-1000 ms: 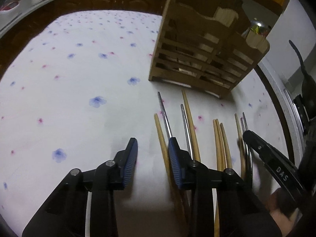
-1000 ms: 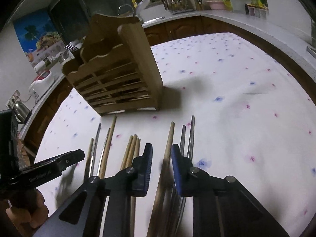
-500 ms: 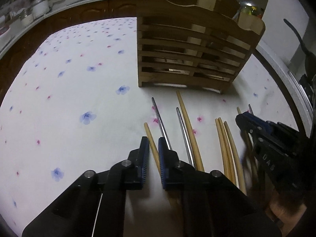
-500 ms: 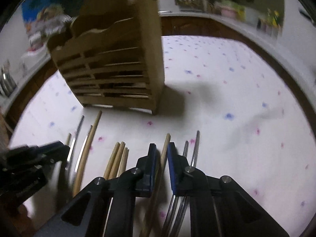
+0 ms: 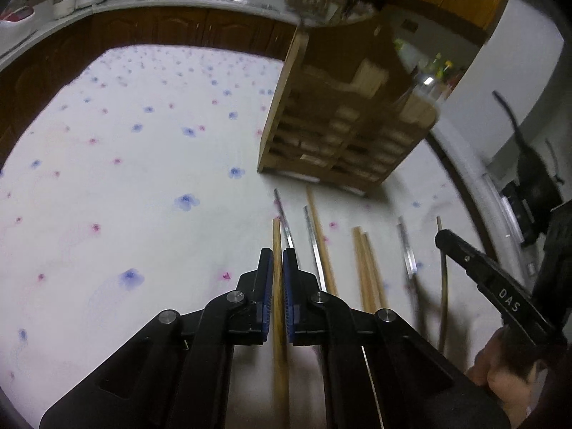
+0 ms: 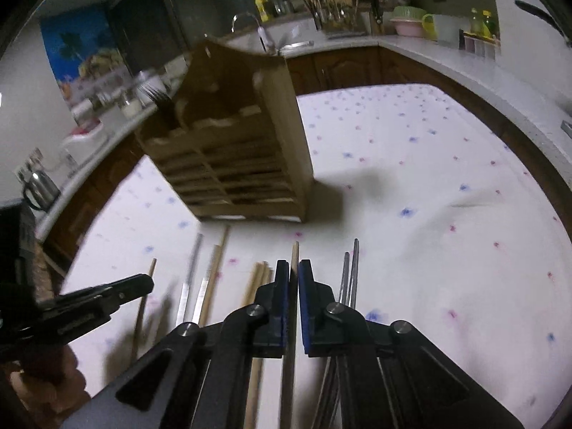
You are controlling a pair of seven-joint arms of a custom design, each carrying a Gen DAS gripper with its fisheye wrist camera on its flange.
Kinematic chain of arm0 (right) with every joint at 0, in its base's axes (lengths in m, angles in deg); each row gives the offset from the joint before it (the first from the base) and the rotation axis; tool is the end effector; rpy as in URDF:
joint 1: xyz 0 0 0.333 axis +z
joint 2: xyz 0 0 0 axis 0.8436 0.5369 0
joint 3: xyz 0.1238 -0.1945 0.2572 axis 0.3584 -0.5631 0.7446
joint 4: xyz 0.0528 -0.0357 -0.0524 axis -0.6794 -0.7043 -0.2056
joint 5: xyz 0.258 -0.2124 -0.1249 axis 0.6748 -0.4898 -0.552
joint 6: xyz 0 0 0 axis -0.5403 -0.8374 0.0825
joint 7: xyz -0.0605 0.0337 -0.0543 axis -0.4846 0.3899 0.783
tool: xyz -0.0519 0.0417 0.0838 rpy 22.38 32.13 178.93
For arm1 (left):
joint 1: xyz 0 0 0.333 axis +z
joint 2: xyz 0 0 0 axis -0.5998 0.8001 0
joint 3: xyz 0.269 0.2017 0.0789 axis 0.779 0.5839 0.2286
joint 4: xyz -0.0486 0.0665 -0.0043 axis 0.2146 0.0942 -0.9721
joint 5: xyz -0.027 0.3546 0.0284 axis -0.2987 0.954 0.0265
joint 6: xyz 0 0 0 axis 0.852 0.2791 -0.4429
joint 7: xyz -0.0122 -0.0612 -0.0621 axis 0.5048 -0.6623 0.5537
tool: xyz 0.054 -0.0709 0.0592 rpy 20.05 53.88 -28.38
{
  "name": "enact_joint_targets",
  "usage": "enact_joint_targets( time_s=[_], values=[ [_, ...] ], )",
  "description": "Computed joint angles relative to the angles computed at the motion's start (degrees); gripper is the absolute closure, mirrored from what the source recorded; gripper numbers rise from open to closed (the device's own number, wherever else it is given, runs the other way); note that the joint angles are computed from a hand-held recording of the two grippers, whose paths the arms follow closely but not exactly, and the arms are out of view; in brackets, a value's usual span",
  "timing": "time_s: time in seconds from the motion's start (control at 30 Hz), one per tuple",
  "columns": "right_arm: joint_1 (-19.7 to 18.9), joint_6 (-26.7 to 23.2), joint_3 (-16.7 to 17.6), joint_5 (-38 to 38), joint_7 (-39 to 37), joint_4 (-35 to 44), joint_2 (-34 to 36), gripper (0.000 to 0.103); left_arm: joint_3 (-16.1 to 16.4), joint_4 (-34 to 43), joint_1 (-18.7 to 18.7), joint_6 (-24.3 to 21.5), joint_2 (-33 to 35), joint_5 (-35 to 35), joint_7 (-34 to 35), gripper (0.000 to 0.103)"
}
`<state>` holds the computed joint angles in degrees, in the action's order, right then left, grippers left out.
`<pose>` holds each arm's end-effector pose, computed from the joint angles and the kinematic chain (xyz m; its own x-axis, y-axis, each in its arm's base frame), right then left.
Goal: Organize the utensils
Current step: 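Grasp a wooden chopstick with the left gripper while the right gripper grasps another chopstick, then carry both chopsticks to the wooden holder and lower them into its slots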
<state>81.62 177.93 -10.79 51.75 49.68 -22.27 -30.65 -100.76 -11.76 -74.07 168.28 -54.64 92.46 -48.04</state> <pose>0.5527 0.2995 0.5440 0.4580 -0.8319 -0.3133 -0.7378 -0.1592 -0.6560 0.4719 -0.5004 0.5633 0.2814 -0.9074 0.3121 -0.7061 -0.4160 -0.5730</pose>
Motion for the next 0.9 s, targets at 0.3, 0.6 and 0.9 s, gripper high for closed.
enact_joint_targets(
  time_s=[0.3, 0.6, 0.9],
  values=[
    [-1.34, 1.81, 1.89, 13.92, -11.17, -3.98, -7.71, 0.098, -0.94, -2.45, -1.81, -0.58, -6.31, 6.91, -4.01, 0.098],
    [-0.37, 3.51, 1.00, 21.39, -18.05, -4.53, -12.20, 0.098, -2.56, -3.32, -2.36, -2.43, -10.00, 13.03, -7.79, 0.098],
    [-0.03, 4.26, 0.54, 24.41, -20.69, -3.09, -12.54, 0.098, -3.52, -3.36, -2.31, -4.23, -11.29, 16.00, -9.28, 0.098]
  ],
)
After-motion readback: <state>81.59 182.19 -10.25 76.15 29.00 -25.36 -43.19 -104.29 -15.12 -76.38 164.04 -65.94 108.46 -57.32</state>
